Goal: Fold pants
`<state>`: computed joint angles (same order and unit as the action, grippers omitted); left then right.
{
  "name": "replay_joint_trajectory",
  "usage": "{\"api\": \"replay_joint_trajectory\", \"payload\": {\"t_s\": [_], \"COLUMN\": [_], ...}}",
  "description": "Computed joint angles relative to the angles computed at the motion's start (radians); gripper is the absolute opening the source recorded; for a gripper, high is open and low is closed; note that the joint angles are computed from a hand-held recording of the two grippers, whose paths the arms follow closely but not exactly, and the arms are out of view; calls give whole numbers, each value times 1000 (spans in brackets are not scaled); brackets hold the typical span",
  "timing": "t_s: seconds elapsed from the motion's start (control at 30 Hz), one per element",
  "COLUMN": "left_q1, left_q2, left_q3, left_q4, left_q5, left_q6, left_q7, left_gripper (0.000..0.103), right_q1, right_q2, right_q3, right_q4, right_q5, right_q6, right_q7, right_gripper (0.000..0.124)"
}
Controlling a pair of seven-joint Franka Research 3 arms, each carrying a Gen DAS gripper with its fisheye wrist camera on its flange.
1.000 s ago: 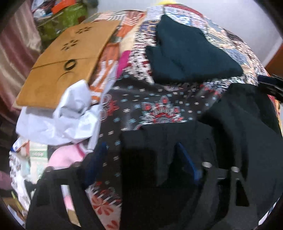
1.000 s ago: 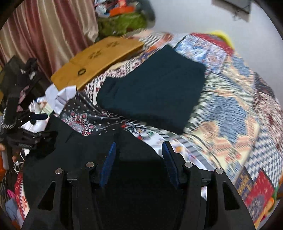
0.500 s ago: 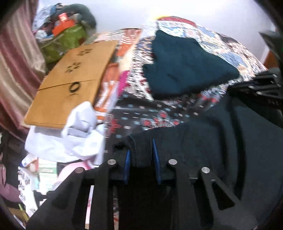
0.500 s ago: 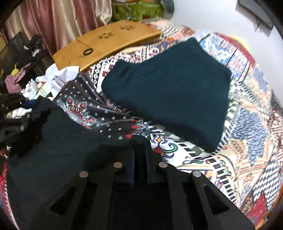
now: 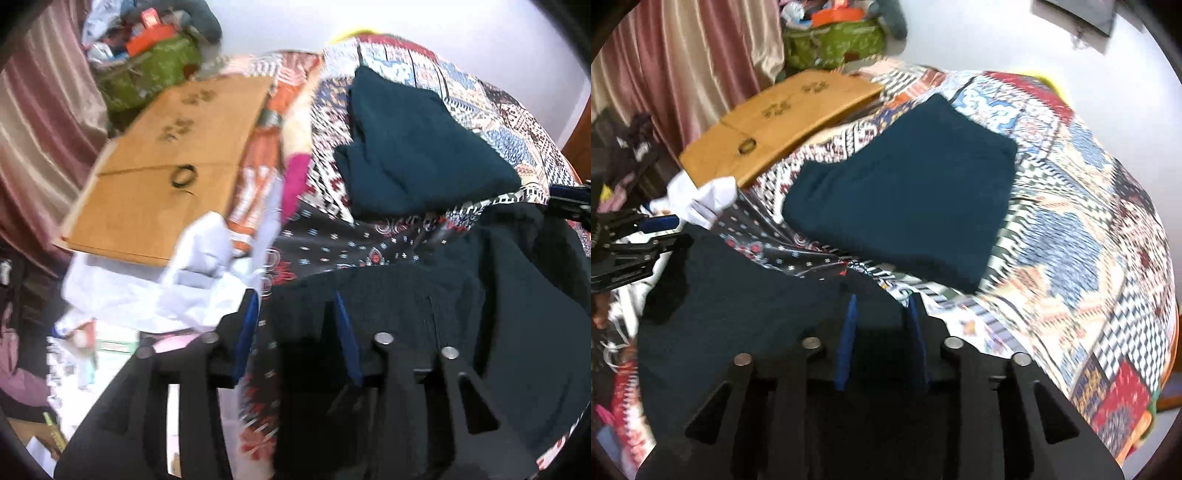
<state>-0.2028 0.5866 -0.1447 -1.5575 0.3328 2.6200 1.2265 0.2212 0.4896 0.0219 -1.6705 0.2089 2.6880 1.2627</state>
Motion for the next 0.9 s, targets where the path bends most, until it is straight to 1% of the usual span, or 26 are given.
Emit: {"api": "replay_joint_trajectory", "payload": {"t_s": [0.03, 0.07, 0.1, 0.13, 0.2, 0.23, 0.3, 0.4, 0.47, 0.5, 0.53, 0.6, 0.63, 0.67, 0.7, 0.73, 0.77, 0.83, 0.9], "left_q1": [9, 19, 30, 37, 44, 53, 60, 74, 55, 38, 20, -5, -8, 0, 5, 8, 10, 9, 17], "left_q2": [-34, -67, -108, -145, -201, -228, -254, -276, -274, -269, -265, -250, -242, -241, -249, -258, -267, -291, -330], "left_q3": [-7, -14, -23, -28, -35, -44, -53, -72, -59, -46, -32, -15, -14, -20, -23, -23, -25, -25, -34], "left_q4": [-41, -82, -136, -184, -259, -300, -340, -394, -415, -424, -431, -446, -456, -469, -491, -501, -502, -496, -513], "left_q5": [-5, -12, -21, -27, -41, -59, -91, -155, -149, -123, -87, -26, -8, -9, -8, -6, -5, 5, 2], "left_q6": [18, 39, 70, 93, 116, 124, 113, 104, 94, 84, 75, 60, 57, 68, 93, 99, 90, 63, 98], "left_q7": [5, 10, 13, 13, 10, 12, 8, 7, -36, -63, -87, -124, -129, -122, -129, -135, -134, -136, -127], "left_gripper": [58, 61, 66, 71, 75, 76, 76, 76, 76, 76, 76, 77, 78, 79, 79, 79, 79, 78, 78], "right_q1": [-21, -31, -37, -42, -48, -45, -37, -38, -30, -25, -20, -9, -3, 21, 19, -4, -8, 3, 5], "right_q2": [-43, -79, -122, -165, -244, -280, -347, -423, -450, -457, -457, -459, -455, -448, -447, -454, -462, -480, -495], "right_q3": [20, 29, 34, 40, 49, 46, 42, 54, 52, 54, 54, 42, 34, 6, 14, 57, 65, 36, 30], "right_q4": [-49, -91, -142, -195, -295, -343, -437, -551, -601, -621, -638, -673, -693, -707, -728, -755, -765, -771, -770], "right_q5": [32, 54, 71, 90, 125, 133, 148, 245, 303, 353, 395, 353, 294, 253, 282, 381, 410, 316, 277], "right_q6": [20, 41, 67, 95, 143, 167, 214, 259, 265, 269, 273, 266, 267, 270, 292, 364, 381, 360, 371], "right_q7": [-24, -41, -55, -73, -111, -118, -126, -190, -212, -241, -261, -199, -141, -101, -122, -195, -218, -148, -117], "right_gripper": [35, 38, 41, 42, 42, 42, 42, 42, 45, 51, 53, 53, 53, 53, 53, 56, 57, 58, 58]}}
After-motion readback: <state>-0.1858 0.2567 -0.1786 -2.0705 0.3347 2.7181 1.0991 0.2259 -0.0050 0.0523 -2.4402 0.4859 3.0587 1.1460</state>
